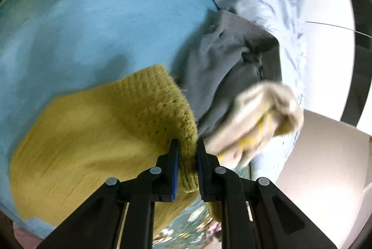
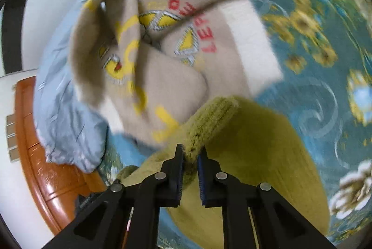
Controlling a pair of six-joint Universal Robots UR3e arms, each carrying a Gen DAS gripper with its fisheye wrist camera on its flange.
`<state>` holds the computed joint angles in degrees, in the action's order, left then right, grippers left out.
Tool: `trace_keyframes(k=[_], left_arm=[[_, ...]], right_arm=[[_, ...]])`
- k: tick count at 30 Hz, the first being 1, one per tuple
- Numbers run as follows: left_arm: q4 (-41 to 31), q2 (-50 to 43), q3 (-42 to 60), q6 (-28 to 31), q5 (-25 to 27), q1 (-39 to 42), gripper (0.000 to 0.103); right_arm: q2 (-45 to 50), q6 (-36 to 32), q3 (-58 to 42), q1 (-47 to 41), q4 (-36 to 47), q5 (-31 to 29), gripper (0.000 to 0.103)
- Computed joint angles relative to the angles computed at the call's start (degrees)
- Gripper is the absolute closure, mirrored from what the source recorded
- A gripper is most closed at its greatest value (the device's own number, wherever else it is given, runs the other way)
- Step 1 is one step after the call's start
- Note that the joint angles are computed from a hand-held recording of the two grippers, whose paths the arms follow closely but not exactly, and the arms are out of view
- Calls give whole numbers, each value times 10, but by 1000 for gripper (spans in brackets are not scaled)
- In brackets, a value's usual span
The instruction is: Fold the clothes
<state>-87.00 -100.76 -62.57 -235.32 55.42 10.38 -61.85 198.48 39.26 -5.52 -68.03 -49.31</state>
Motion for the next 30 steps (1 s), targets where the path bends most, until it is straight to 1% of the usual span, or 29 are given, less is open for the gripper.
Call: trace_keyframes(k=[2,3,4,6,7,8,10,12,13,14,16,17,18,19,20,22,24,25,26,27,28,29,30], left_arm=[[-20,120,-109,21,3,18,90],[-35,180,-158,31,3,29,90],[-52,238,-206,36,4,39,90],[-113,344,-280,47,7,55,90],[-144,389,-313,55,6,63,91],[-169,427,-344,61,9,68,91],[-221,495,-388,74,13,84,91],[-266,559,-426,83,7,112,91],[-284,585,-439,88,4,127,91],[-291,601,-450,89,5,134,90],[-255,598,-469,74,21,113,90],[-237,595,-478,66,26,104,90],[-219,590,-488,58,28,98,90],[-204,589,-497,50,29,95,90],[-193,591,-507,42,26,96,90],[-180,598,-519,31,22,104,90],[-183,607,-521,31,17,116,90],[-192,609,-517,39,13,124,90],[-203,609,-508,51,9,133,90],[-213,608,-500,62,5,142,90],[-222,604,-489,75,2,149,90],[-227,597,-476,90,0,154,90],[-232,590,-461,105,-3,159,90]], right_arm=[[-98,-52,120,-31,31,-6,93],[-146,-75,180,-42,42,-21,93],[-196,-93,240,-53,48,-38,97],[-282,-118,360,-75,29,-54,98],[-328,-135,418,-95,34,-63,99],[-366,-157,458,-120,60,-78,100],[-420,-180,522,-159,82,-97,100],[-466,-203,572,-197,105,-103,100],[-476,-209,588,-205,102,-101,96],[-483,-214,603,-210,97,-98,96],[-493,-207,632,-205,59,-91,96],[-494,-199,650,-200,33,-85,91],[-493,-190,663,-192,11,-79,85],[-491,-182,675,-184,-12,-73,72],[-480,-167,687,-166,-45,-64,63],[-450,-134,689,-125,-100,-61,63],[-416,-101,690,-85,-149,-67,63],[-403,-84,692,-69,-168,-69,63],[-393,-65,697,-60,-187,-59,63],[-389,-53,700,-56,-198,-53,66],[-387,-42,697,-54,-205,-50,77],[-385,-31,693,-53,-211,-49,92],[-383,-19,689,-51,-218,-48,92]])
